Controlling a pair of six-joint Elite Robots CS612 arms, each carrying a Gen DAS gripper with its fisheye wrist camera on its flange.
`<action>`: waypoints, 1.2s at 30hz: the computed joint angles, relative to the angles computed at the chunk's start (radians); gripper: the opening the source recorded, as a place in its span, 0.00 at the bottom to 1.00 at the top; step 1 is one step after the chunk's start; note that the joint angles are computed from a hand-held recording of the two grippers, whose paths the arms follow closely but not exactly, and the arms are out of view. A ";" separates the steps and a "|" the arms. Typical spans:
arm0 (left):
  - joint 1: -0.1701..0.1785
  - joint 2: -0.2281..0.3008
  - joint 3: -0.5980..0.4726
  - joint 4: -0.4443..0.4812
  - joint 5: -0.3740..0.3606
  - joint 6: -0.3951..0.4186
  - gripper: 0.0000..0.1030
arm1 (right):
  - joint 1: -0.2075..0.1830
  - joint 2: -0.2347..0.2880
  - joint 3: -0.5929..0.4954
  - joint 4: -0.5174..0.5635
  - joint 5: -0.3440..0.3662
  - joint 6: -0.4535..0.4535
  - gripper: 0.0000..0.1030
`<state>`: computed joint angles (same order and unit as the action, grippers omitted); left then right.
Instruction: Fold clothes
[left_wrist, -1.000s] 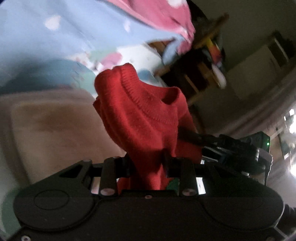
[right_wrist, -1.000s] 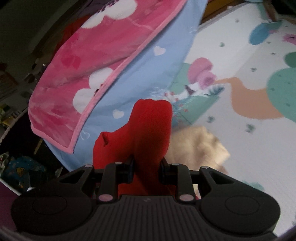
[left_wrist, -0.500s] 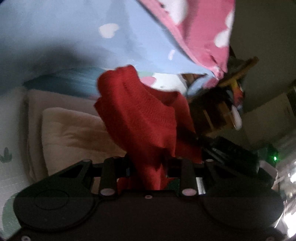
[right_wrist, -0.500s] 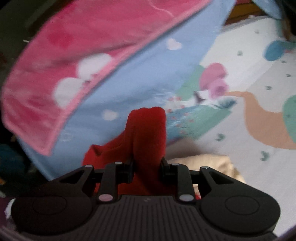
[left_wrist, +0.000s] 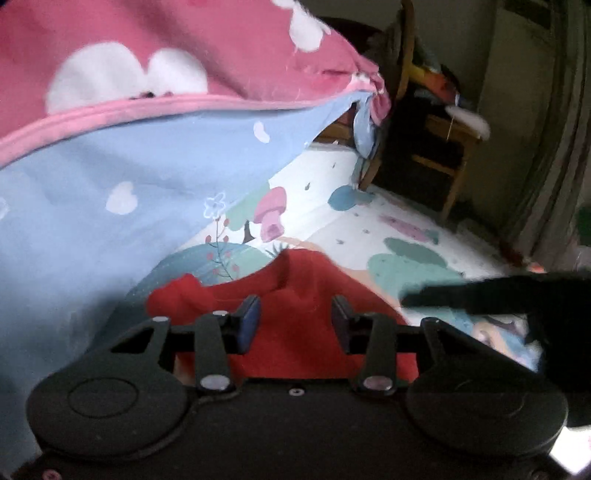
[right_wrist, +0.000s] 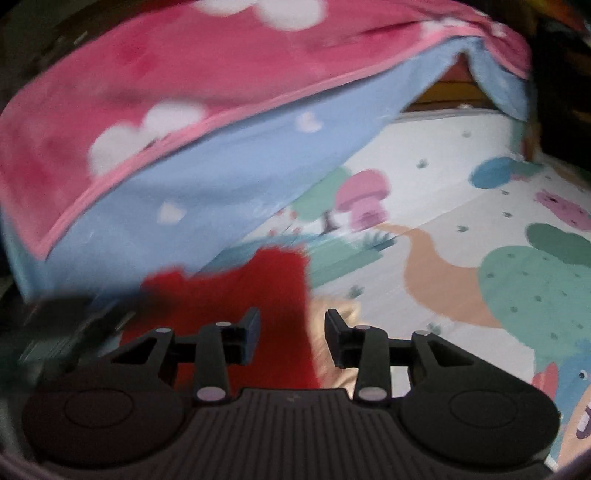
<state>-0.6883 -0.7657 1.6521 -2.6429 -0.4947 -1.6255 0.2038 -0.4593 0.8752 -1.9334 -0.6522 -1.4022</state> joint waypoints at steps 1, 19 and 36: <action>0.004 0.003 -0.004 0.034 -0.012 -0.009 0.40 | 0.006 -0.009 0.030 -0.046 -0.032 0.011 0.39; -0.062 0.088 -0.227 0.455 0.011 0.420 0.69 | -0.068 0.020 -0.086 0.111 -0.184 0.234 0.55; 0.009 0.241 -0.407 0.866 -0.068 0.633 0.98 | -0.185 -0.052 0.034 0.222 -0.275 0.189 0.56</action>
